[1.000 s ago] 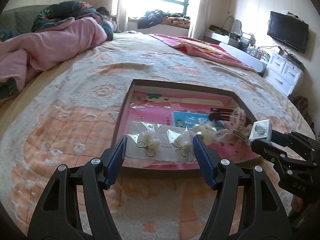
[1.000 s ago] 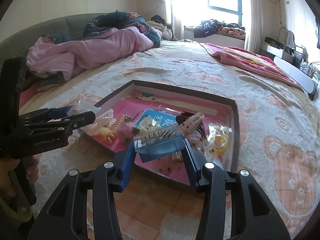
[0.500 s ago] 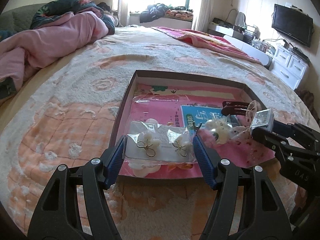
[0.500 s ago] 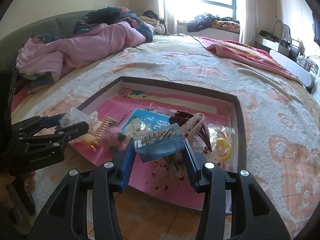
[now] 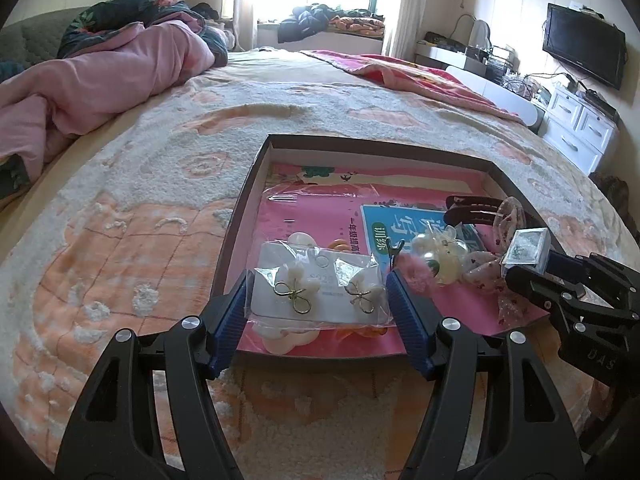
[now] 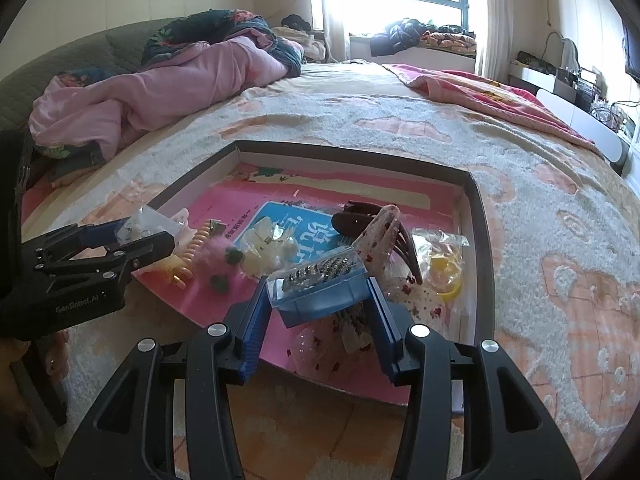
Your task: Organize jewelry
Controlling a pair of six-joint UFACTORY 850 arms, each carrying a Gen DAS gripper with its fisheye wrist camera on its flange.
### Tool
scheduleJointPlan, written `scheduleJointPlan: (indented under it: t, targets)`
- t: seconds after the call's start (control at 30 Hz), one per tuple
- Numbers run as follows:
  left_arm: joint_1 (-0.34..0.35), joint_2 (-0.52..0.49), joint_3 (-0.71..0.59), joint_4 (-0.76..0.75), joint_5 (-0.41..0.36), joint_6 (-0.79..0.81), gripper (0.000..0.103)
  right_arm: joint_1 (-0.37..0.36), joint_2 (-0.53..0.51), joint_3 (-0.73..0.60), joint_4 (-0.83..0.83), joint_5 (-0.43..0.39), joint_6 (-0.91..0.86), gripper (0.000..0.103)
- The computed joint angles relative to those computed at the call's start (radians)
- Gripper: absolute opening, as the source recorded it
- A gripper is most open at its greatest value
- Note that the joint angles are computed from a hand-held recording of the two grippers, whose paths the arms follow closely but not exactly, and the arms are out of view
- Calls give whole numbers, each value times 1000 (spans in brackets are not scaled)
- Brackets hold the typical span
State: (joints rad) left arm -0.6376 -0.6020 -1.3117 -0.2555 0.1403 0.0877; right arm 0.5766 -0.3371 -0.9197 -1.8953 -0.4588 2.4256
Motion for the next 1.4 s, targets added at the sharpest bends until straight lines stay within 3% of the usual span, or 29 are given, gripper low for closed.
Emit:
scheduleJointPlan:
  t: [0.17, 0.4, 0.63, 0.8, 0.9, 1.03, 1.4]
  targets:
    - [-4, 1, 0, -40, -2, 39, 58, 4, 19, 23, -30, -4, 41, 55]
    - [-5, 8, 8, 6, 0, -13, 64, 14, 58, 65, -49, -21, 85, 59]
    - [-9, 17, 17, -5, 9, -3, 73, 21, 92, 99, -39, -36, 95, 63]
    - [-7, 29, 28, 66, 15, -87, 83, 26, 112, 118, -25, -55, 101, 69]
    - [-9, 43, 40, 51, 20, -84, 91, 33, 124, 126, -8, -76, 92, 75]
    - [-8, 65, 62, 87, 21, -152, 91, 51, 148, 151, -14, -124, 114, 83]
    - [-43, 158, 168, -186, 95, 88, 91, 130, 213, 209, 57, -285, 83, 95]
